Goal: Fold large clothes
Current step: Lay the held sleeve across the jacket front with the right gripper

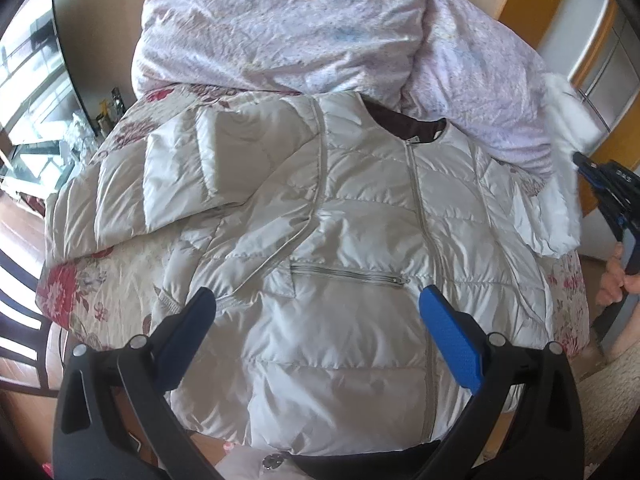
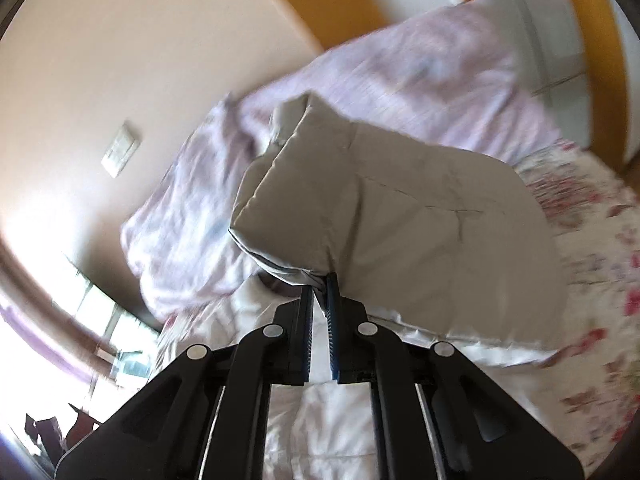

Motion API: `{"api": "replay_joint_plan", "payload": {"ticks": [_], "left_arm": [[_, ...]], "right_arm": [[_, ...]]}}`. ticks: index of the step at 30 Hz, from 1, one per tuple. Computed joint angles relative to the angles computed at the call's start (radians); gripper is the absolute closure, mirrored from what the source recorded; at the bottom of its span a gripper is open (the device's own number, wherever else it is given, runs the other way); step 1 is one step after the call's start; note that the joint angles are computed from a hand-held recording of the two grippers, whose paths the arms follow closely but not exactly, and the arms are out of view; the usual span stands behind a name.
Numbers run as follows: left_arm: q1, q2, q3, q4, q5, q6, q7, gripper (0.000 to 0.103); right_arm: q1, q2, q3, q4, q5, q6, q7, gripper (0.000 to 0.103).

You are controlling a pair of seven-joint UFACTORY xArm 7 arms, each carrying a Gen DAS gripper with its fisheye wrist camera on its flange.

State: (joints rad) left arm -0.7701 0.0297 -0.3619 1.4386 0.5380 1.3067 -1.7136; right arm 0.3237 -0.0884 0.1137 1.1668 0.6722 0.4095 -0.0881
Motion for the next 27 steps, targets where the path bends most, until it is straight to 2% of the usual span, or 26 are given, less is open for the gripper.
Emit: {"api": "replay_joint_plan", "payload": {"ticks": [2, 9, 12, 16, 20, 22, 26, 27], "left_arm": [[0.002, -0.014, 0.0, -0.017, -0.006, -0.003, -0.01, 0.003], [0.026, -0.064, -0.011, -0.08, -0.027, -0.016, -0.045, 0.003], [0.042, -0.086, -0.016, -0.112, -0.044, -0.033, -0.055, 0.003], [0.059, -0.097, -0.026, -0.129, -0.056, -0.047, -0.051, 0.003], [0.067, -0.101, -0.033, -0.13, -0.052, -0.041, -0.036, 0.003], [0.071, -0.103, -0.035, -0.131, -0.053, -0.04, -0.028, 0.003], [0.078, -0.113, -0.034, -0.149, -0.067, -0.054, -0.017, 0.003], [0.081, -0.117, -0.033, -0.156, -0.072, -0.061, -0.014, 0.003]], "right_arm": [[0.019, 0.042, 0.018, 0.033, 0.012, 0.027, -0.006, 0.096], [0.064, 0.158, 0.09, 0.083, -0.127, 0.097, 0.095, 0.099], [0.076, 0.189, 0.112, 0.088, -0.138, 0.119, 0.107, 0.101], [0.107, 0.252, 0.122, 0.133, -0.266, 0.173, 0.153, 0.101], [0.124, 0.257, 0.108, 0.117, -0.371, 0.137, 0.252, 0.099], [0.122, 0.265, 0.09, 0.126, -0.431, 0.137, 0.323, 0.096], [0.122, 0.286, 0.042, 0.147, -0.587, 0.128, 0.505, 0.066], [0.122, 0.299, 0.037, 0.161, -0.624, 0.141, 0.533, 0.063]]}}
